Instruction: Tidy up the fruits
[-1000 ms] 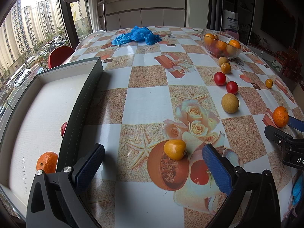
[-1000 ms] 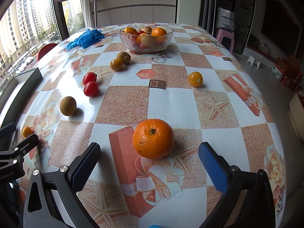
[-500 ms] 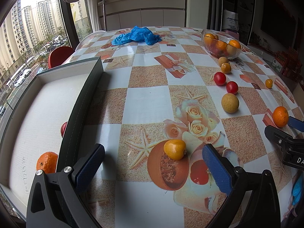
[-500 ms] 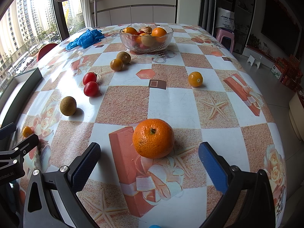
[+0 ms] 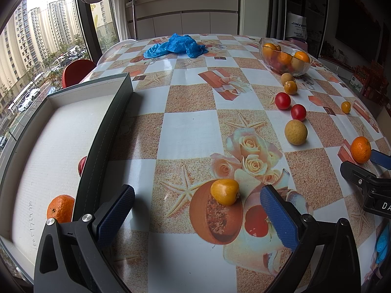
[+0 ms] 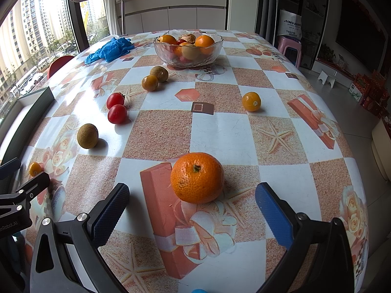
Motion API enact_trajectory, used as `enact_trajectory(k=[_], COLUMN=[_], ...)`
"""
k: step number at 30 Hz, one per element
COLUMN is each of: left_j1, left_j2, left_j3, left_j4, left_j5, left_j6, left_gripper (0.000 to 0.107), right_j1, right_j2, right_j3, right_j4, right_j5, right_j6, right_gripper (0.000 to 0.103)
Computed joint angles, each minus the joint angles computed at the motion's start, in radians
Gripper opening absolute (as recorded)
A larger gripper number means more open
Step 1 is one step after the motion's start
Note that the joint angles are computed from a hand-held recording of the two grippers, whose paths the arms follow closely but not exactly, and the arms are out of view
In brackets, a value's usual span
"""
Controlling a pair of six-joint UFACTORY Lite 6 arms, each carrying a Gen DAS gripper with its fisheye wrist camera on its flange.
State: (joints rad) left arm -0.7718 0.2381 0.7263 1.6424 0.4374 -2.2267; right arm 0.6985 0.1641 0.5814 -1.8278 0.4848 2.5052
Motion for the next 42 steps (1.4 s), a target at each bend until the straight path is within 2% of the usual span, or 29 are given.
enact_trajectory(k=[11, 12, 14, 16, 17, 18, 19, 20, 21, 22, 26, 28, 34, 36, 38, 40, 41, 42], left_j1=[-0.014, -0.021, -0.033, -0.032, -0.034, -0.035, -0.031, -0.03, -0.028, -0.024, 0.023, 0.022, 0.009, 0.009, -0.011, -0.004, 0.005, 0.008], left_j2=[-0.035, -0.04, -0.052, -0.059, -0.061, -0.061, -0.063, -0.065, -0.067, -0.073, -0.148, -0.196, -0.309, -0.316, -0.315, -0.308, -0.298, -0.283], left_j3=[-0.005, -0.007, -0.008, -0.001, 0.002, 0.007, 0.008, 0.01, 0.01, 0.007, -0.051, -0.083, -0.136, -0.14, -0.142, -0.137, -0.13, -0.12], left_j4=[-0.153, -0.165, -0.187, -0.214, -0.223, -0.231, -0.228, -0.225, -0.22, -0.221, -0.159, -0.139, -0.213, -0.217, -0.204, -0.223, -0.233, -0.242], left_j5=[-0.036, -0.039, -0.049, -0.072, -0.071, -0.071, -0.08, -0.085, -0.093, -0.106, -0.222, -0.233, -0.236, -0.231, -0.182, -0.19, -0.204, -0.208], left_j6=[0.147, 0.157, 0.182, 0.217, 0.225, 0.234, 0.236, 0.238, 0.245, 0.256, 0.208, 0.187, 0.29, 0.306, 0.286, 0.319, 0.339, 0.355], left_gripper=[0.103, 0.099, 0.09, 0.077, 0.073, 0.064, 0.053, 0.046, 0.032, 0.022, 0.007, 0.007, 0.007, 0.007, 0.007, 0.008, 0.012, 0.04], right_j1=[-0.021, -0.025, -0.031, -0.031, -0.032, -0.034, -0.038, -0.043, -0.045, -0.049, -0.045, -0.024, 0.042, 0.052, 0.065, 0.077, 0.082, 0.086], right_j2=[-0.004, -0.004, -0.006, -0.02, -0.028, -0.036, -0.045, -0.052, -0.059, -0.067, -0.111, -0.127, -0.177, -0.185, -0.191, -0.203, -0.209, -0.215], right_j3=[0.013, 0.019, 0.027, 0.021, 0.018, 0.016, 0.014, 0.011, 0.009, 0.006, -0.031, -0.042, -0.065, -0.067, -0.071, -0.078, -0.081, -0.084], right_j4=[0.025, 0.04, 0.078, 0.079, 0.082, 0.084, 0.079, 0.073, 0.066, 0.064, 0.014, 0.033, 0.119, 0.137, 0.155, 0.173, 0.179, 0.185], right_j5=[-0.043, -0.05, -0.06, -0.058, -0.057, -0.059, -0.065, -0.071, -0.074, -0.082, -0.116, -0.124, -0.112, -0.114, -0.108, -0.106, -0.106, -0.106], right_j6=[-0.07, -0.088, -0.127, -0.125, -0.128, -0.132, -0.131, -0.131, -0.129, -0.131, -0.066, -0.078, -0.12, -0.128, -0.133, -0.143, -0.146, -0.15], right_gripper=[0.103, 0.103, 0.101, 0.092, 0.084, 0.075, 0.07, 0.059, 0.041, 0.04, 0.04, 0.04, 0.04, 0.04, 0.04, 0.04, 0.04, 0.04])
